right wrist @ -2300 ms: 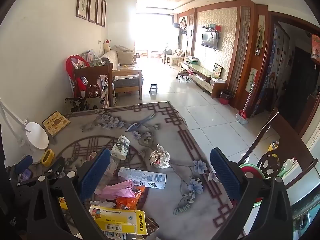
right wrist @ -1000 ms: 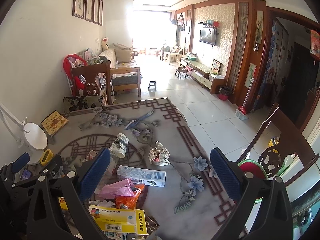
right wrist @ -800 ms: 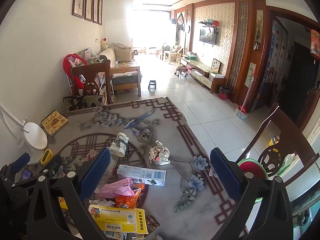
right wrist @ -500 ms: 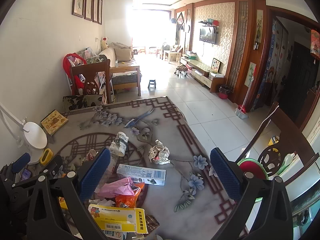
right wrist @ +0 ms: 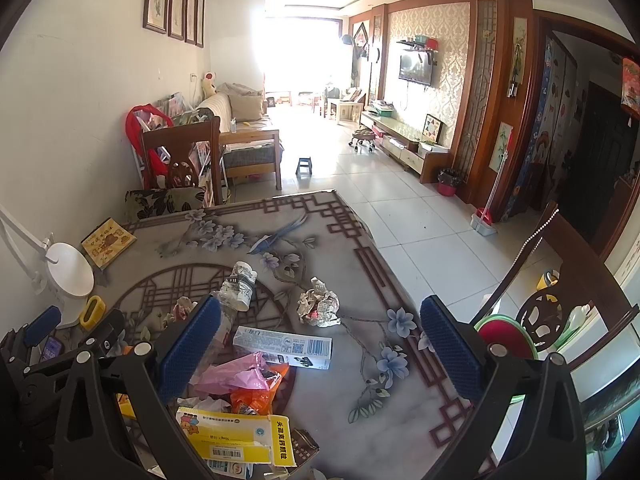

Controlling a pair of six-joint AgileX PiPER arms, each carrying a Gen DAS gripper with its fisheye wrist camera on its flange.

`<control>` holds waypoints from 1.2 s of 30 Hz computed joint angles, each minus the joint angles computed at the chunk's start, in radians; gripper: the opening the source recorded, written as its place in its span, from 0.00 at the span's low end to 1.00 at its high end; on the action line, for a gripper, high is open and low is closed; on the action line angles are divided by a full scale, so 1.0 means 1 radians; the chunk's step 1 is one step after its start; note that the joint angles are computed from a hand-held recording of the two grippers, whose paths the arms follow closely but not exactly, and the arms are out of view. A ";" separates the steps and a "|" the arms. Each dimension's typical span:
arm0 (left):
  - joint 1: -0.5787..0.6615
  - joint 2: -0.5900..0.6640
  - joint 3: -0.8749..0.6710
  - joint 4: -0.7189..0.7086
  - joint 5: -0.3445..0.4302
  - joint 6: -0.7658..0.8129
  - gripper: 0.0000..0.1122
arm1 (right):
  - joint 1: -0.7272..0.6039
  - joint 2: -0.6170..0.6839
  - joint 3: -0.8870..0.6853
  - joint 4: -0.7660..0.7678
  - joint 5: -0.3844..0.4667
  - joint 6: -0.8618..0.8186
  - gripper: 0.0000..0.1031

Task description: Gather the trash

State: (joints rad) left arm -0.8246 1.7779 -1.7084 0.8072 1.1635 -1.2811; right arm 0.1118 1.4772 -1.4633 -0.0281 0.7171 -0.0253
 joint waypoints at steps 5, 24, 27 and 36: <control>-0.005 0.001 0.008 0.001 -0.002 -0.007 0.88 | -0.010 -0.004 0.008 0.014 0.000 -0.015 0.93; -0.017 -0.005 0.033 0.013 -0.007 -0.040 0.88 | -0.021 -0.028 0.079 0.033 -0.037 -0.038 0.93; 0.000 -0.013 0.042 0.013 -0.013 -0.023 0.88 | -0.014 -0.029 0.104 0.024 -0.049 -0.032 0.93; 0.074 -0.085 0.197 -0.048 -0.064 -0.003 0.88 | 0.012 0.103 0.195 0.187 0.054 -0.359 0.93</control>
State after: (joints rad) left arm -0.7505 1.6930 -1.5118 0.7589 1.0994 -1.2839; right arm 0.1238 1.5801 -1.2683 0.1587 0.7713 -0.3841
